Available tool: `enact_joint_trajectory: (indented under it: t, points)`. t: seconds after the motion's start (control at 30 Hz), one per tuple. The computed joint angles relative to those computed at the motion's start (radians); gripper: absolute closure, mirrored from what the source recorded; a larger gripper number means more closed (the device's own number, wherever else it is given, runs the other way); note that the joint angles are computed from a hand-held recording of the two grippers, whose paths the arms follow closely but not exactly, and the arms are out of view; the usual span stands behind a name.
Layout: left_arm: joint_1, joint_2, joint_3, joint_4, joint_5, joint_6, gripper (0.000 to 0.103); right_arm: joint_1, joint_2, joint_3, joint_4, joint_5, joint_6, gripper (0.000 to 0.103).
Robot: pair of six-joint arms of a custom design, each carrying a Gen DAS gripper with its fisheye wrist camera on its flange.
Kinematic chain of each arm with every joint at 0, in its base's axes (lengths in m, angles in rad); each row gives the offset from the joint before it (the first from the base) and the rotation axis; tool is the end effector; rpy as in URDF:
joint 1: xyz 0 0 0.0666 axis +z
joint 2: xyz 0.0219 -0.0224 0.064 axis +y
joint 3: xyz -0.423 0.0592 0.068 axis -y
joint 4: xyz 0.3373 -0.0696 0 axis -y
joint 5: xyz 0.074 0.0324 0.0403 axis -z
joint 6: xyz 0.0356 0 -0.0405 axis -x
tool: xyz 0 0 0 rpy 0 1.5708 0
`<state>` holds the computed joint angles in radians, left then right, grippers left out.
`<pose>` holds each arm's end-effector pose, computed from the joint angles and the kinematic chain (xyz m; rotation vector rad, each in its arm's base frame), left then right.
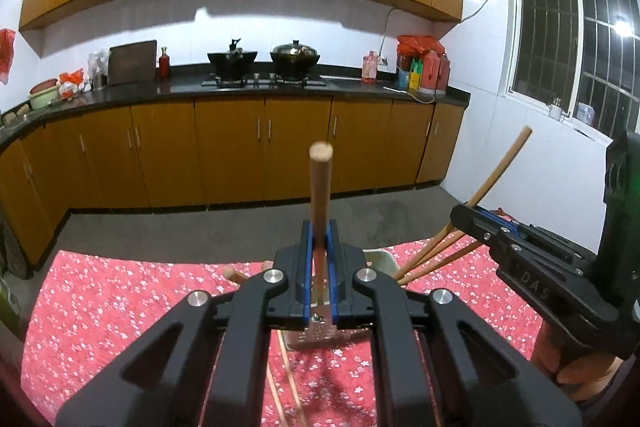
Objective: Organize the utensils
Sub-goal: 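Open both grippers to drop the chopsticks into the utensil holder, then move both open grippers back down toward the remaining chopsticks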
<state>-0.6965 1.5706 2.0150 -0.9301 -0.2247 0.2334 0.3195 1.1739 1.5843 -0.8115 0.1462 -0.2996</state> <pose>0.3810 -0.3088 0.6477 0.3358 2.0338 -0.3485 0.3159 0.0986 0.6388 0.0761 1.9751 0.2605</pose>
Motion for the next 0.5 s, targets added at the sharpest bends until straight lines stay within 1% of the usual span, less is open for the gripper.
enact_joint_trajectory:
  t: [0.07,0.13,0.17,0.2,0.23,0.27,0.4,0.5]
  points:
    - [0.003,0.002,-0.002,-0.001,0.006,0.009,0.095,0.0,0.006,0.009,-0.02,-0.004,-0.003,0.095]
    - [0.005,0.001,-0.001,0.001,0.01,0.014,0.093,-0.004,0.0,0.008,-0.018,-0.012,-0.009,0.094]
    - [0.005,-0.002,-0.004,0.004,0.009,0.013,0.091,-0.005,-0.002,0.008,-0.013,-0.013,-0.011,0.09]
    - [0.005,-0.008,-0.009,0.011,0.006,0.014,0.089,-0.006,-0.008,0.008,-0.008,-0.014,-0.014,0.082]
    - [0.005,-0.013,-0.011,0.019,0.005,0.015,0.084,-0.004,-0.01,0.011,-0.002,-0.011,-0.016,0.077]
    - [0.006,-0.016,-0.01,0.024,0.004,0.018,0.082,0.001,-0.019,0.011,0.008,0.0,-0.015,0.07]
    - [0.008,-0.04,-0.022,0.045,0.002,0.03,0.081,-0.002,-0.042,0.016,0.026,0.011,0.0,0.069]
    - [0.006,-0.078,-0.058,0.069,-0.012,0.04,0.081,-0.007,-0.078,-0.006,0.044,0.035,-0.001,0.069]
